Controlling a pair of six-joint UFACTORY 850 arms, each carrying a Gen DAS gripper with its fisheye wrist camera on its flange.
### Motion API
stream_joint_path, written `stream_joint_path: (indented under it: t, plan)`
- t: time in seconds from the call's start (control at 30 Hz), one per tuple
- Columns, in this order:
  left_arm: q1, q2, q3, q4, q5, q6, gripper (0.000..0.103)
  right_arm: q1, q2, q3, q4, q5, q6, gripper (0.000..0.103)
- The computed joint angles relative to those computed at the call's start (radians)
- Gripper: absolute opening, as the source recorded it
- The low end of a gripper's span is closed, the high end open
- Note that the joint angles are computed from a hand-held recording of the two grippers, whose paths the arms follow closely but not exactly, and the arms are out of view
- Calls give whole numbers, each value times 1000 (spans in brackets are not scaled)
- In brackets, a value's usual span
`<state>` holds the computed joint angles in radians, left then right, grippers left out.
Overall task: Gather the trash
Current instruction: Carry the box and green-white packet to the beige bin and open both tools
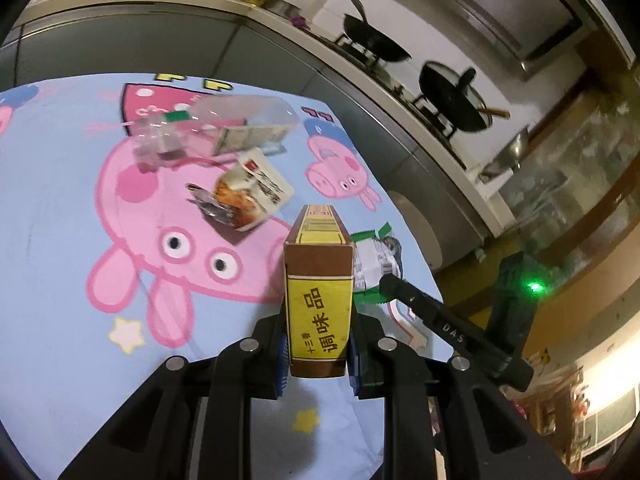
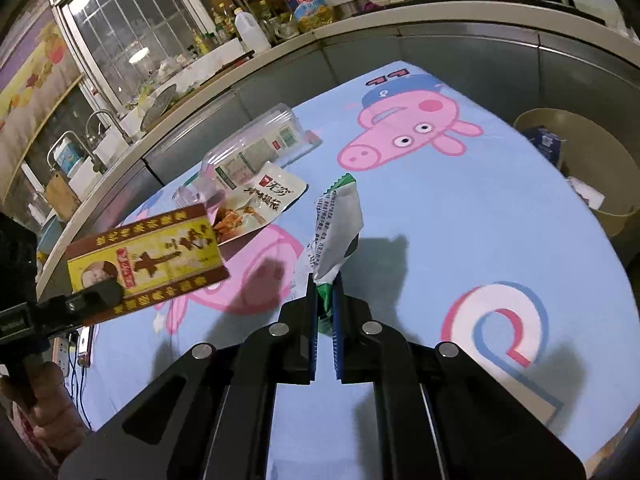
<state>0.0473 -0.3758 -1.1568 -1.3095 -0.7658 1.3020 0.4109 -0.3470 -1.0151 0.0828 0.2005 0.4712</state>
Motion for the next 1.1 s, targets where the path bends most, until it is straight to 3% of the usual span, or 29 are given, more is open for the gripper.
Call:
stream_joint_path:
  t: [0.13,0.27,0.5,0.73,0.93,1.03,1.07,1.1]
  plan:
    - [-55,-9,-21,51,33,-36,23,-12,33,49,47,42,-35,6]
    - [-117,-35,-64,115,61,-82,23,-56,58,109,-28,95,69,6]
    - [-264,-135,-237,250,76,-212,23,-200,104,215,-143,196,261,6]
    - [-397,-330,-552,395,51,-363,23,-380,102,224,-211,255,350,6]
    - [-482,-526,-848,573,12,-543,23,-471,11,123,-252,209,345,6]
    - [-512,-605,-959,672,38,-629,26,-487,-37,70,-277,180,343,10]
    - [-521,-634,-998,711,48,-670,33,-494,-53,52,-295,167,348,19]
    - [-528,-657,-1031,752,54,-712,53,-496,-67,35,-297,148,346,38]
